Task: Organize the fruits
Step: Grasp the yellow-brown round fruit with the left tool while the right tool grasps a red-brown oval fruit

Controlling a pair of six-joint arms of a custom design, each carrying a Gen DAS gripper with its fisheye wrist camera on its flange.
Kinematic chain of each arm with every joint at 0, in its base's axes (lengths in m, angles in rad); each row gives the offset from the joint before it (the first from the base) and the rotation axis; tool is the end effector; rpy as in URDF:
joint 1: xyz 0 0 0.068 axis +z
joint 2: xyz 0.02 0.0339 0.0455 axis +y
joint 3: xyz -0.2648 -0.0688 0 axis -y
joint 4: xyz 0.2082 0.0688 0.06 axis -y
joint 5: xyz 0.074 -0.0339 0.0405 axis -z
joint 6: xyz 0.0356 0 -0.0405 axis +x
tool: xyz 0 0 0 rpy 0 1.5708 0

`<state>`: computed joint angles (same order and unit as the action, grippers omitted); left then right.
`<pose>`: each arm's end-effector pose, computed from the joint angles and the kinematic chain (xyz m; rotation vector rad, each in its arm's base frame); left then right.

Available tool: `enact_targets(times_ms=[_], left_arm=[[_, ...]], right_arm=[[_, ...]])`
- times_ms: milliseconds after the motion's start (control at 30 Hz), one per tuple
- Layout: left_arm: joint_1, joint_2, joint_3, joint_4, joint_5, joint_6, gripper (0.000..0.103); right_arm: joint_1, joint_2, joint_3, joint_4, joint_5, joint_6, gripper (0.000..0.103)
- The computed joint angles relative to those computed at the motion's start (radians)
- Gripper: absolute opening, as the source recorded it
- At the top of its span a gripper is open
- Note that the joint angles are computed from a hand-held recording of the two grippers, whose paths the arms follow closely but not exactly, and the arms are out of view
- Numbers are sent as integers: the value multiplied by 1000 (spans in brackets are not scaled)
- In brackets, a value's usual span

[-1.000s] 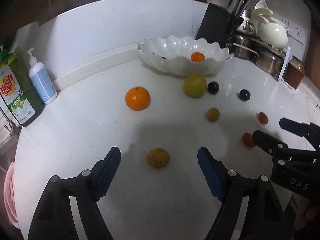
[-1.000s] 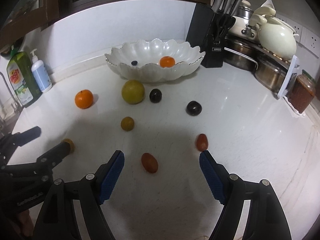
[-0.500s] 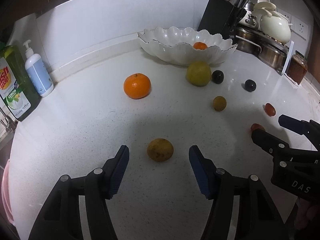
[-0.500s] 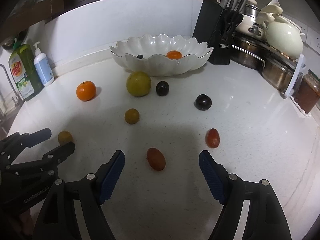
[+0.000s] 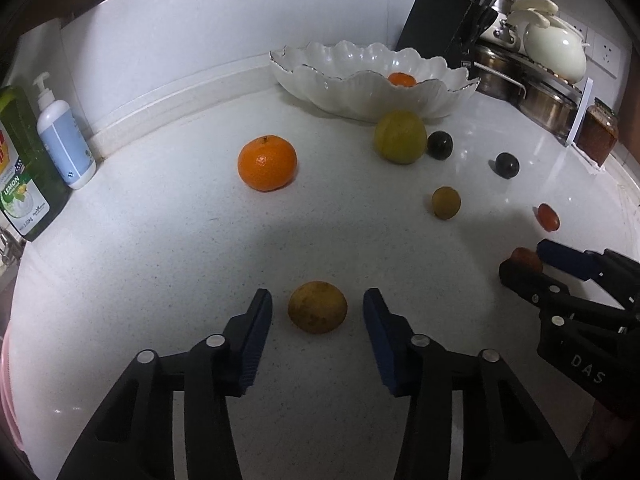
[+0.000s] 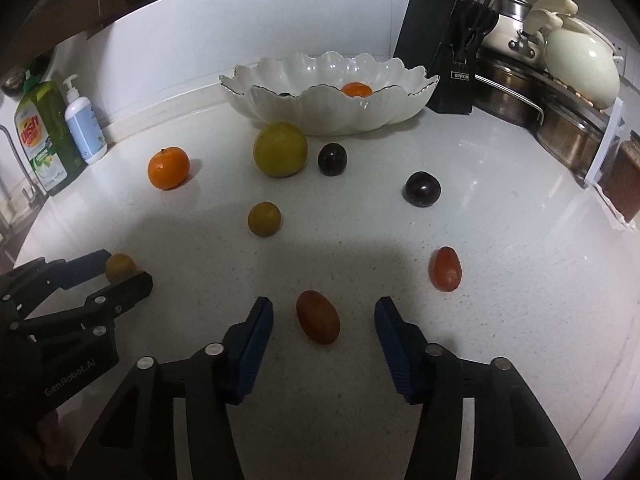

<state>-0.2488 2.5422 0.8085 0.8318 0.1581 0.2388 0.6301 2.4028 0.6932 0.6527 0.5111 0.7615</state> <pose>0.3202 -0.0871 -0.0379 0.6613 2.3773 -0.1997 0.2511 0.1615 -0.0142 0.3259 2.4130 -0.0780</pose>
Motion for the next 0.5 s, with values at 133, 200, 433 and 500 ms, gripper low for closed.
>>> enact_targets(times_ms=[133, 200, 433, 500], left_arm=[[-1, -1, 8, -9, 4, 15, 38], [0, -1, 9, -9, 6, 22, 30], [0, -5, 1, -2, 6, 37, 28], [0, -6, 3, -8, 5, 36, 28]], right_arm=[[0, 1, 6, 1, 3, -10, 38], [-1, 2, 6, 5, 0, -17, 31], [0, 2, 3, 19, -7, -22, 22], [-2, -1, 2, 16, -12, -20, 22]])
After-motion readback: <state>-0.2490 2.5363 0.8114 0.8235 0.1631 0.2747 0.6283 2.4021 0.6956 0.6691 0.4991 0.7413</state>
